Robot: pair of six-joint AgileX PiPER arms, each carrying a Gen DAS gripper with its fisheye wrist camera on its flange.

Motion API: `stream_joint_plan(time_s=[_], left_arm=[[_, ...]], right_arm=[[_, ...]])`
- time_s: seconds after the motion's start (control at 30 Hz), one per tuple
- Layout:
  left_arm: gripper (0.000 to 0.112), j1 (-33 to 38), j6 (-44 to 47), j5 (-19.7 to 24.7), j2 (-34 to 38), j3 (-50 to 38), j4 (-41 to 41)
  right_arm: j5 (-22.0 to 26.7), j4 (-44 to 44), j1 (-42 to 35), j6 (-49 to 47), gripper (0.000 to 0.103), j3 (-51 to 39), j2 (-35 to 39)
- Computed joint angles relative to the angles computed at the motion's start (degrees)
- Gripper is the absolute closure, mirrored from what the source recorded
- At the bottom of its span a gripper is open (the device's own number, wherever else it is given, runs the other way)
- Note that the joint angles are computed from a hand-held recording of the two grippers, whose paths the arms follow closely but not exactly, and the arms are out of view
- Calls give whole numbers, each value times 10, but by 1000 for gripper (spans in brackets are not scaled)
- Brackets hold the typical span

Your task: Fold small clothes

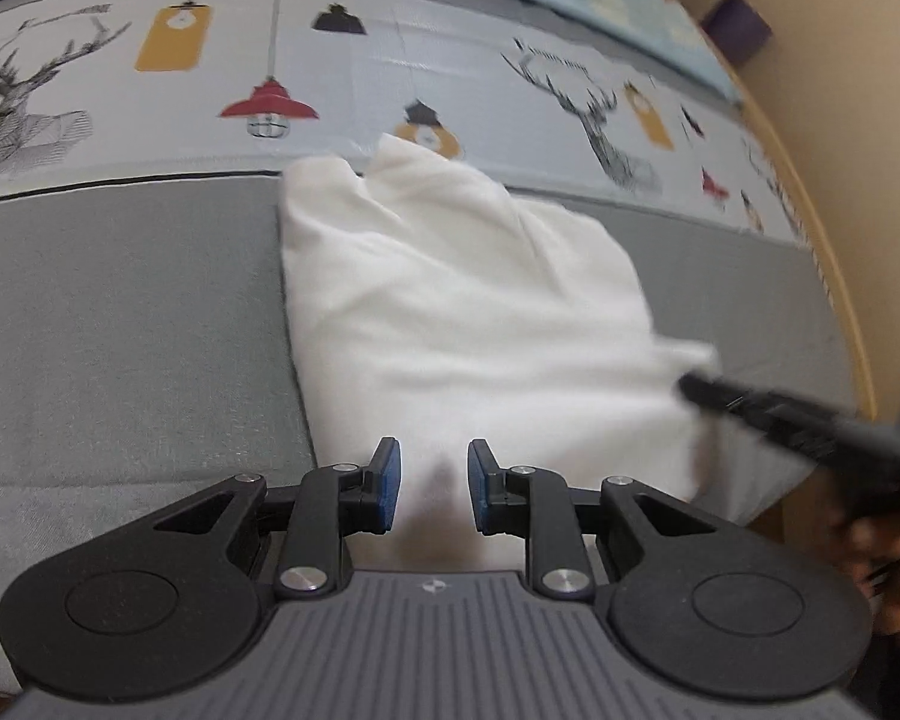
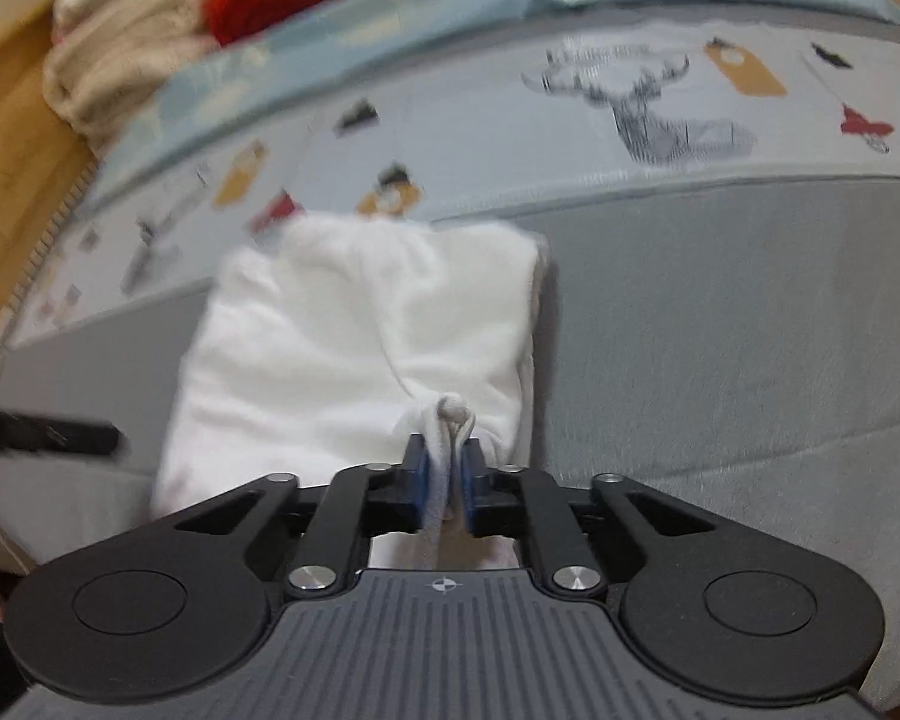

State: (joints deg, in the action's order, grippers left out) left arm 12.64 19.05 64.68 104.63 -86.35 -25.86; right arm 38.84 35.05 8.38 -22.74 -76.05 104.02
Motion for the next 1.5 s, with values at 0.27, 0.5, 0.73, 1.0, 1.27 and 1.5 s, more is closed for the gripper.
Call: stream_joint_plan(time_s=[0.27, 0.5, 0.73, 1.0, 1.27, 1.5], left_arm=[[87, -66, 16, -3, 37, 2, 34], [86, -104, 31, -16, 58, 24, 99], [78, -13, 38, -32, 43, -5, 10], [78, 34, -5, -44, 52, -35, 5], [78, 53, -3, -31, 61, -52, 2], [78, 43, -8, -36, 70, -63, -7]], right_arm=[[71, 38, -74, -91, 96, 27, -46], [95, -142, -39, 62, 97, -16, 9], [25, 0, -84, 57, 72, -9, 18], [32, -76, -46, 215, 54, -144, 127], [30, -75, -22, 309, 101, -221, 203], [-104, -263, 17, 444, 98, -144, 147]])
